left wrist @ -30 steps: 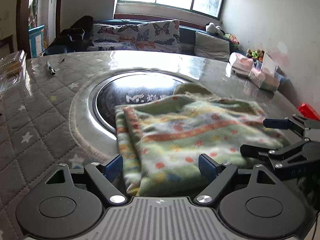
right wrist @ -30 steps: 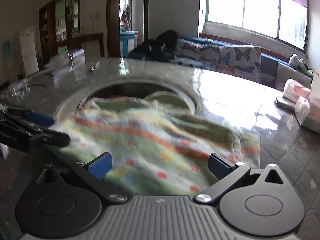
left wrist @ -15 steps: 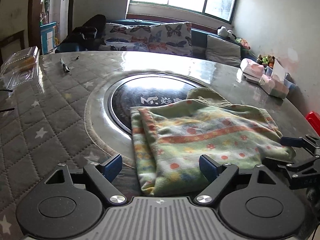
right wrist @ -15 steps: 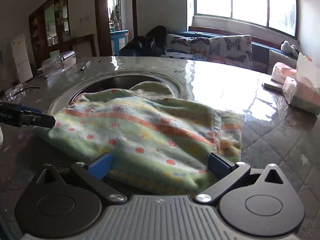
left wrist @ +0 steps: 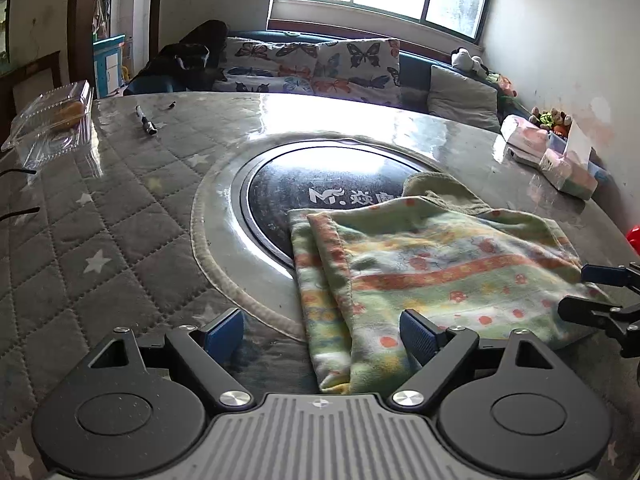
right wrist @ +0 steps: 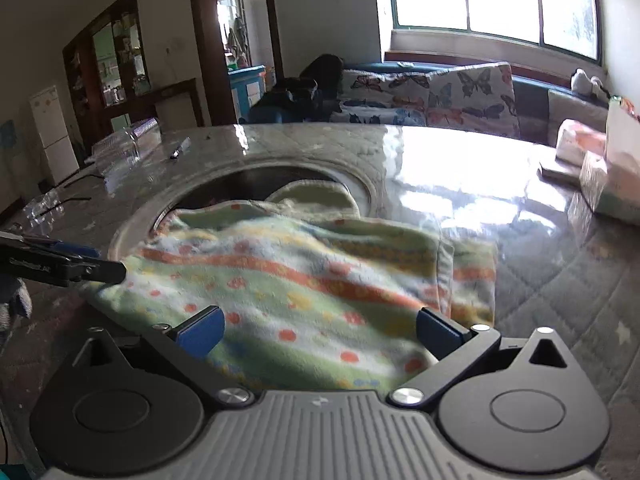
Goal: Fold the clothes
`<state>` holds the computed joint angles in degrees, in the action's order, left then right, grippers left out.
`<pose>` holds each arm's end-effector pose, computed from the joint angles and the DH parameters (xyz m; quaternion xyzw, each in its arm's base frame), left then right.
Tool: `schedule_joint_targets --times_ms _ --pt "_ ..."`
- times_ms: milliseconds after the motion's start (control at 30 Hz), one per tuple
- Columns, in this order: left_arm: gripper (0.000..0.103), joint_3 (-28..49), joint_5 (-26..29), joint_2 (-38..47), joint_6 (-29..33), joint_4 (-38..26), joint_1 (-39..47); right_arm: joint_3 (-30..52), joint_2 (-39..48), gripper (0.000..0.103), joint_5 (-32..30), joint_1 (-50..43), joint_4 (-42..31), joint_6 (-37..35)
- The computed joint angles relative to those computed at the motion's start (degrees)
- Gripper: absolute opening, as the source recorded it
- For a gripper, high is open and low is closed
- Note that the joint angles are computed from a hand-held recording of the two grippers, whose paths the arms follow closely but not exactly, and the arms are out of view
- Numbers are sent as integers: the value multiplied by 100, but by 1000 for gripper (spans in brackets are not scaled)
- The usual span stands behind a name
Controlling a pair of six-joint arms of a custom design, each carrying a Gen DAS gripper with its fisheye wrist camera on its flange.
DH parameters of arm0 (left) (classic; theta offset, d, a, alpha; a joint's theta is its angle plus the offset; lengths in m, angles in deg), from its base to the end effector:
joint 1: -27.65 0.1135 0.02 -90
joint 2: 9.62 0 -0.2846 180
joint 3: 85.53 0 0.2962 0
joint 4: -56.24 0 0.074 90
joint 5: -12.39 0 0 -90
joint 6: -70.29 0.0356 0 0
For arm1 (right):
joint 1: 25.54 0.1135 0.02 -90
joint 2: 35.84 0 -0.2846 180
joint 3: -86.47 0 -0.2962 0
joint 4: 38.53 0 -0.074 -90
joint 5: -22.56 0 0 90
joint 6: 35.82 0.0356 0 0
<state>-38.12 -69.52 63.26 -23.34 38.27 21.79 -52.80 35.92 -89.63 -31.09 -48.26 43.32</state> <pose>0.2810 -0.0339 0.1830 0.0457 0.9156 -0.0972 0.3875 0.2658 -0.0123 0.1613 -0.1214 0.8874 0.1148 0.4296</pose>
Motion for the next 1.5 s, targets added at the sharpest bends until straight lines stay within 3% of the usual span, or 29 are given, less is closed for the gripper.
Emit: schedule_joint_targets --times_ms 433,700,1000,1200,1367,1500 --pt "99 231 2 175 -190 -205 291 99 -177 102 454 1171 -251 -711" --pt "99 371 218 227 -477 -272 646 243 -235 88 784 2185 -429 -1306" --pt "96 654 1226 418 -1071 -431 1118 552 386 63 1272 3146 -234 -1670" --pt "91 741 1660 571 -1306 -501 1132 698 710 39 1543 3382 -203 -1717" --pt "91 834 1863 674 -1550 -523 1114 741 665 18 1119 3135 -264 -1454" --pt "91 984 2015 801 -1796 -563 1057 806 485 15 648 2814 -404 -1163"
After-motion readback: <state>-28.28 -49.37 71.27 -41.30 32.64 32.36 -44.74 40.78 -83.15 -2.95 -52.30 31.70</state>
